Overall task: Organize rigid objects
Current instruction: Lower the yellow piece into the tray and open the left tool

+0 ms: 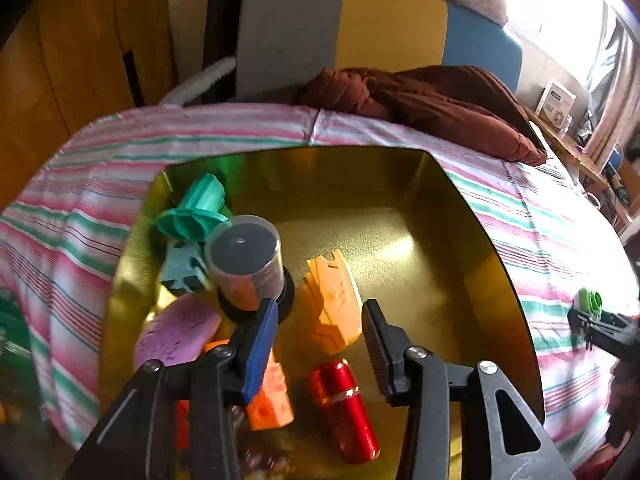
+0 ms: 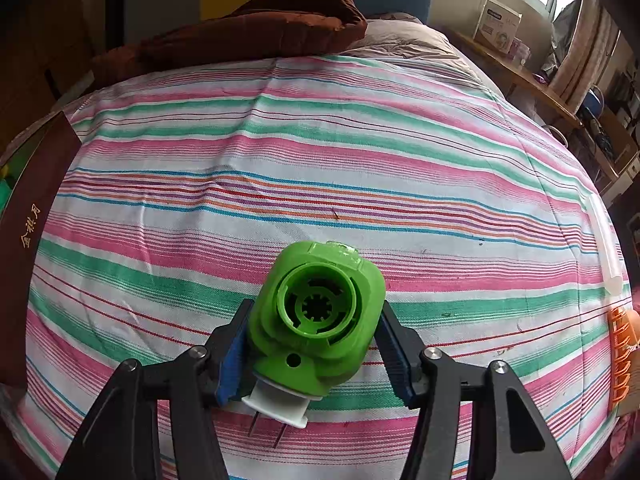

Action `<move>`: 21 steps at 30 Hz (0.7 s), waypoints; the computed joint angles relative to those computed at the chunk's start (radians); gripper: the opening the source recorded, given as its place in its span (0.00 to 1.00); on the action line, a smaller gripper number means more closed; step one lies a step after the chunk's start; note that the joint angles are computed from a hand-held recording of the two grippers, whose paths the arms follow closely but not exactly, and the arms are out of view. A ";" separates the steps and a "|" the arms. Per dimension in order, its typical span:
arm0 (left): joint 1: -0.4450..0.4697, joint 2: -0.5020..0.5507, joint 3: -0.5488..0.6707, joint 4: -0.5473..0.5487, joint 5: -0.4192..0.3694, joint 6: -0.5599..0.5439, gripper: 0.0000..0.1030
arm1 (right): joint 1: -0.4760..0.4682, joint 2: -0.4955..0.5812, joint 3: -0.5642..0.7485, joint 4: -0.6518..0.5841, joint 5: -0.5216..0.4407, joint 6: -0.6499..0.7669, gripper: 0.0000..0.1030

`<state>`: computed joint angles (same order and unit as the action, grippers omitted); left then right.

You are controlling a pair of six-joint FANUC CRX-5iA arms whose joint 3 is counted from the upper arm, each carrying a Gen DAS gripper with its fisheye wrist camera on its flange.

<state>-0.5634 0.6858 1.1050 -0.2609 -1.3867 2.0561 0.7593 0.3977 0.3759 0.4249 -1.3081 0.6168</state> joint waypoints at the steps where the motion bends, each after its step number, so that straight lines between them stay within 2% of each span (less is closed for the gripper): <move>1: -0.006 -0.022 -0.030 -0.012 0.015 0.006 0.46 | 0.001 0.000 -0.001 0.002 0.000 0.000 0.57; 4: -0.030 -0.099 -0.127 -0.059 0.065 0.023 0.47 | 0.003 0.001 -0.002 0.008 -0.001 0.001 0.57; 9: -0.063 -0.181 -0.218 -0.125 0.101 0.035 0.47 | 0.010 0.000 -0.011 0.024 0.004 0.003 0.57; 14: -0.082 -0.238 -0.277 -0.179 0.114 0.053 0.48 | 0.013 -0.010 -0.032 0.036 0.021 -0.004 0.57; 21: -0.075 -0.297 -0.364 -0.186 0.123 0.094 0.50 | 0.017 -0.021 -0.063 0.059 0.049 -0.017 0.57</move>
<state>-0.6384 0.3885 0.7408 -0.4472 -1.2637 2.1502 0.7768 0.3763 0.3127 0.4838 -1.2595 0.5997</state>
